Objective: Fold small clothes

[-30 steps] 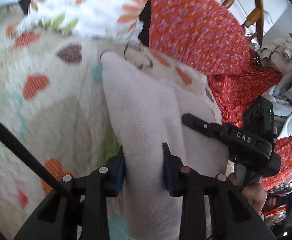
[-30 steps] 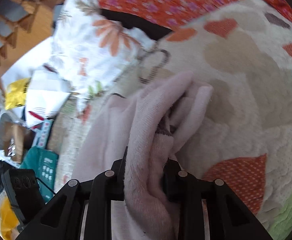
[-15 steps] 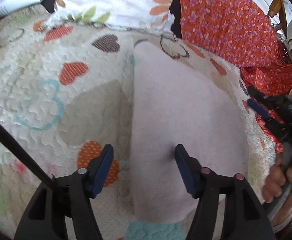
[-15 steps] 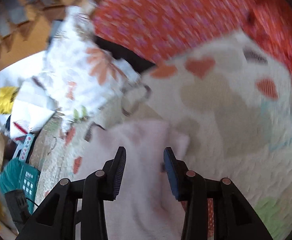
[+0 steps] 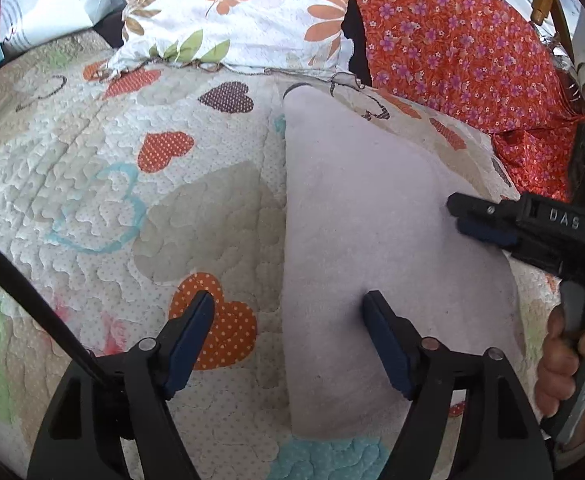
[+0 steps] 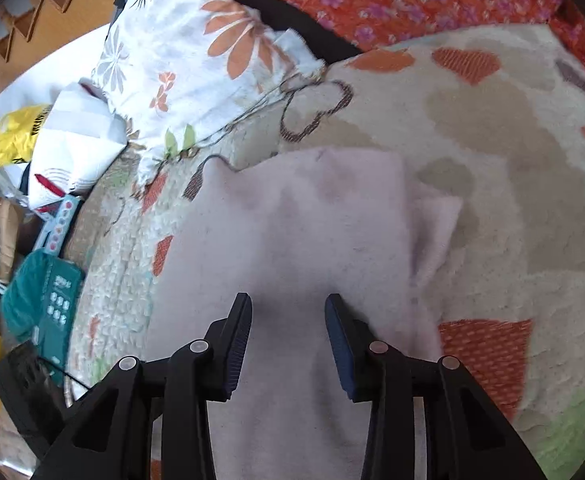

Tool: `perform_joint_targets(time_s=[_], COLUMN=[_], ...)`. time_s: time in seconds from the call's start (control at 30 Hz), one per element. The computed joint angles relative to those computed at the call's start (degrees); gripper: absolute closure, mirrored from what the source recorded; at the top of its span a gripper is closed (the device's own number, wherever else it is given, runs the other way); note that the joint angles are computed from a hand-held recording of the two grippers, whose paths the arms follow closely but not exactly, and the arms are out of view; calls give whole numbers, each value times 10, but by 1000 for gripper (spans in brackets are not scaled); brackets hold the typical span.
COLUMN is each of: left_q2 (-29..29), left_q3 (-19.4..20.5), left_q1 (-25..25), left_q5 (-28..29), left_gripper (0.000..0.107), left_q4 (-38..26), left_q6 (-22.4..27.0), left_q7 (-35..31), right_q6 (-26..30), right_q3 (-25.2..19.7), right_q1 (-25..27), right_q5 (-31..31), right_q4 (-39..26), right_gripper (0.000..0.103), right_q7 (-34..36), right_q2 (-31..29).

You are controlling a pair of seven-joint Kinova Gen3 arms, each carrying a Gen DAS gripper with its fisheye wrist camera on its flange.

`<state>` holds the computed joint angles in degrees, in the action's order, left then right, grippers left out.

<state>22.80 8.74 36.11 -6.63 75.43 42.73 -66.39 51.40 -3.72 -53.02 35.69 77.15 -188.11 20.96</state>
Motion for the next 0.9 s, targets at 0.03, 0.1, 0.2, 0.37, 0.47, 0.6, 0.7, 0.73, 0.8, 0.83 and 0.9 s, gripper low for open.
perform_joint_targets(time_s=[0.03,0.1,0.2,0.37,0.47,0.6,0.7,0.73,0.8,0.83,0.9], left_q2=[-3,-12,-35,-16,8,8,-4,-12,-28,-33,-53], left_q3=[-10,-22,-30,-26,-13,-21,6,10,-14,-39,-89], left_q1=[13,32,49,66,58,65,56,60,92,119,172], left_q5=[-17,-43,-80,-114,-104,-104,-142,-166,-208,-231,-277], left_gripper=[32,32,32,29,28,25,25,25,25,25,25], left_q4=[3,11,37,9,-13,-11,1,11,28,35,51], left_q6=[-2,-9,-40,12,52,59,54,48,35,30,21], left_q7=[13,39,75,95,82,97,130,149,187,210,249], right_q6=[23,62,85,63,47,72,82,90,100,102,113], right_q3=[12,7,8,-7,-27,-23,-11,-10,-8,-7,-7], right_q1=[-15,-24,-43,-33,4,4,-18,-23,-30,-34,-41], right_q5=[3,25,57,62,2,-32,-13,-8,2,9,23], right_q4=[-14,-31,-30,-4,-8,-37,-38,-39,-38,-33,-30], right_gripper=[62,61,60,60,56,56,56,55,55,55,55], right_q7=[12,8,-9,-33,11,65,56,52,42,33,15], right_q2=[6,11,3,-15,-7,11,6,5,1,-2,-7])
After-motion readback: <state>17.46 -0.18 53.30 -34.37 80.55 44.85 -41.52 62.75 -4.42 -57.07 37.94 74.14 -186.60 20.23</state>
